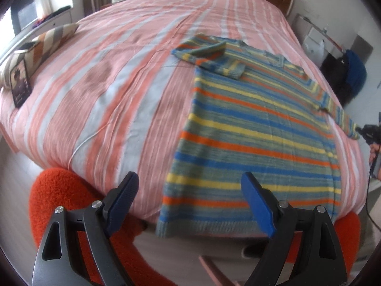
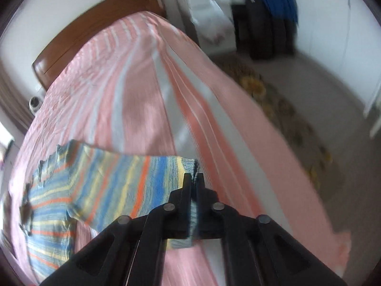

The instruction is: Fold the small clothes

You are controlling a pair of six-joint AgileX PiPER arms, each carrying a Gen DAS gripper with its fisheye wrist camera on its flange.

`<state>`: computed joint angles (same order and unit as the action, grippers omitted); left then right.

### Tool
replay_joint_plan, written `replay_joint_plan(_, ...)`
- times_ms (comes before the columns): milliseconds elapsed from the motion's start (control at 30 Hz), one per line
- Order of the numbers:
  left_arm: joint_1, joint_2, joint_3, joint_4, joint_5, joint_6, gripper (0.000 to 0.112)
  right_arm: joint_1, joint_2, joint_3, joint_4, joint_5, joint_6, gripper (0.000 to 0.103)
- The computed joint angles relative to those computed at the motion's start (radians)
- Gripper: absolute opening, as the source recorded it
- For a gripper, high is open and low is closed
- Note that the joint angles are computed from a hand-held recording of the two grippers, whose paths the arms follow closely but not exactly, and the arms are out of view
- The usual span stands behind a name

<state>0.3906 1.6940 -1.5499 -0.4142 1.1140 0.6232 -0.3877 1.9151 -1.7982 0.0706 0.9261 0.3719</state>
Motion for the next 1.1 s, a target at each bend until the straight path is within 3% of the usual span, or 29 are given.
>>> replay_joint_plan(233,0.007,0.011,0.000,0.017,0.004,-0.012,0.089,-0.077,-0.080,0.223,0.290,-0.163,-0.173,0.007)
replay_joint_plan(267,0.008,0.016,-0.003,0.013,0.012,-0.015,0.089,-0.091,-0.083,0.238,0.353,-0.170,-0.210,0.012)
replay_joint_plan(333,0.006,0.015,0.004,0.009,0.013,-0.009,0.089,-0.125,-0.094,0.271,0.481,-0.159,-0.290,0.047)
replay_joint_plan(433,-0.002,-0.003,0.029,0.011,-0.005,0.011,0.089,-0.139,-0.125,0.320,0.513,-0.130,-0.287,0.048)
replay_joint_plan(533,-0.005,-0.003,0.037,0.015,-0.008,0.014,0.089,-0.114,-0.164,0.387,0.531,-0.192,-0.341,0.048)
replay_joint_plan(700,-0.007,-0.005,0.041,0.018,0.000,0.014,0.089,-0.109,-0.157,0.407,0.754,-0.205,-0.671,0.047)
replay_joint_plan(800,-0.004,-0.017,0.062,0.026,-0.026,0.025,0.089,-0.109,-0.135,0.376,0.763,-0.168,-0.705,0.047)
replay_joint_plan(867,-0.006,-0.001,0.054,0.038,-0.016,0.011,0.089,-0.100,-0.123,0.351,0.685,-0.156,-0.644,0.045)
replay_joint_plan(933,-0.004,0.011,0.045,0.039,-0.003,0.001,0.089,-0.066,-0.111,0.312,0.495,-0.139,-0.496,0.005)
replay_joint_plan(1000,-0.006,0.011,0.047,0.042,-0.007,0.002,0.089,-0.029,-0.098,0.285,0.295,-0.113,-0.327,0.005)
replay_joint_plan(1100,-0.011,0.004,0.057,0.053,-0.024,0.004,0.089,0.017,-0.086,0.248,0.136,-0.085,-0.162,0.004)
